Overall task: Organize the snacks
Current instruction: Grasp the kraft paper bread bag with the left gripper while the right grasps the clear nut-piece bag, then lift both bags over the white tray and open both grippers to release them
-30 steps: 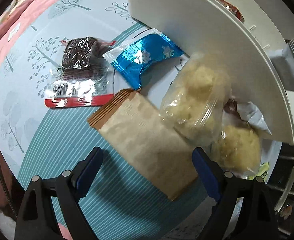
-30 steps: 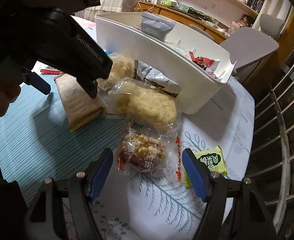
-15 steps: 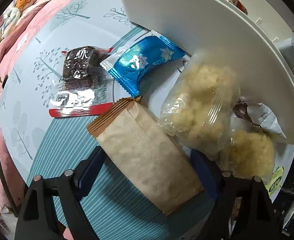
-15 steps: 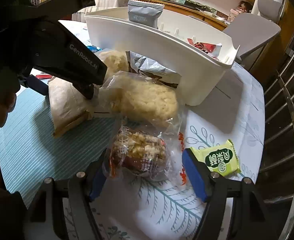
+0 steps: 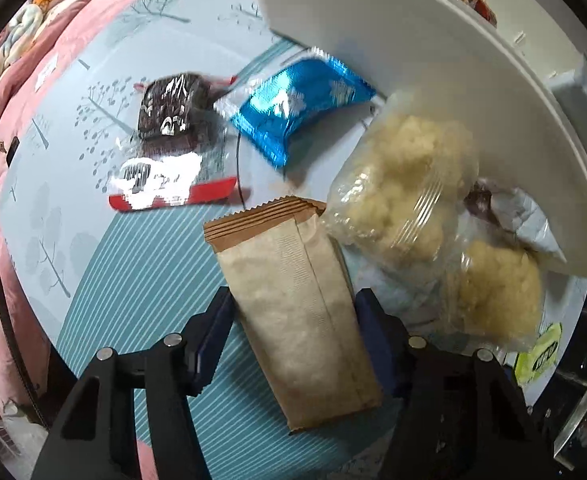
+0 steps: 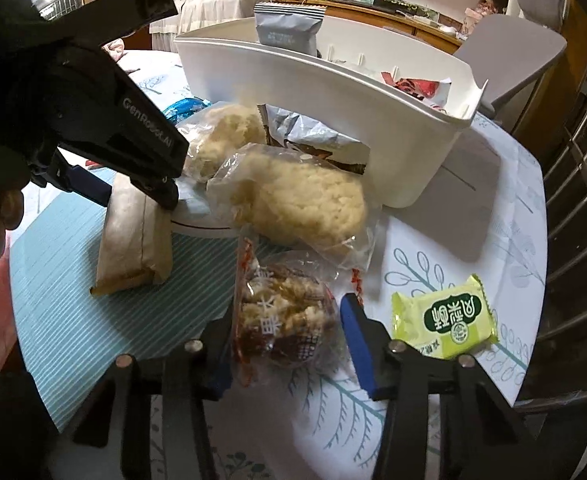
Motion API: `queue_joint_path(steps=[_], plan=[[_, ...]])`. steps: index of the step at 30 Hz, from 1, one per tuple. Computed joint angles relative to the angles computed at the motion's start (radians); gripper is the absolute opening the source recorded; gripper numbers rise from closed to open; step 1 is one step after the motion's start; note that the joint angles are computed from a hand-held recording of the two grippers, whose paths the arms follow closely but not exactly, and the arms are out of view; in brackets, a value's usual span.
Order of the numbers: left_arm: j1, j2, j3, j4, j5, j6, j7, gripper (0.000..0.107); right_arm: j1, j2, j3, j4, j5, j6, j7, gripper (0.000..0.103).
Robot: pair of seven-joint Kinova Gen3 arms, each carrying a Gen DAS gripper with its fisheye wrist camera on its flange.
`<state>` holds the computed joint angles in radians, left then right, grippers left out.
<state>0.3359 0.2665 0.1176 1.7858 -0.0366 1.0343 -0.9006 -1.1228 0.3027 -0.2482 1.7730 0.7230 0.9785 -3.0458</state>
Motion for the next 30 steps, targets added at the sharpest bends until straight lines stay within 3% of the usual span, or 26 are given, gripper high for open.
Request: queue_joint_path(steps=[6, 11, 18, 25, 30], plan=[[-0.036, -0.039, 0.003, 0.045, 0.046, 0.030, -0.055, 0.057, 0.052, -0.056, -0.005, 0.048, -0.055, -0.084, -0.021, 0.047], [-0.050, -0.078, 0.005, 0.068, 0.056, 0.053, -0.095, 0.056, 0.062, -0.077, -0.020, 0.048, -0.085, -0.074, -0.038, 0.047], [-0.111, -0.168, -0.011, 0.038, 0.081, 0.153, -0.200, 0.054, 0.078, -0.115, -0.038, 0.043, -0.107, -0.062, -0.086, 0.046], [-0.179, -0.260, -0.033, -0.034, 0.093, 0.256, -0.341, 0.054, 0.084, -0.136, -0.060, -0.003, -0.099, -0.007, -0.101, 0.046], [-0.202, -0.238, -0.033, -0.172, 0.115, 0.352, -0.434, 0.054, 0.076, -0.136, -0.066, -0.050, -0.088, 0.052, -0.111, 0.046]])
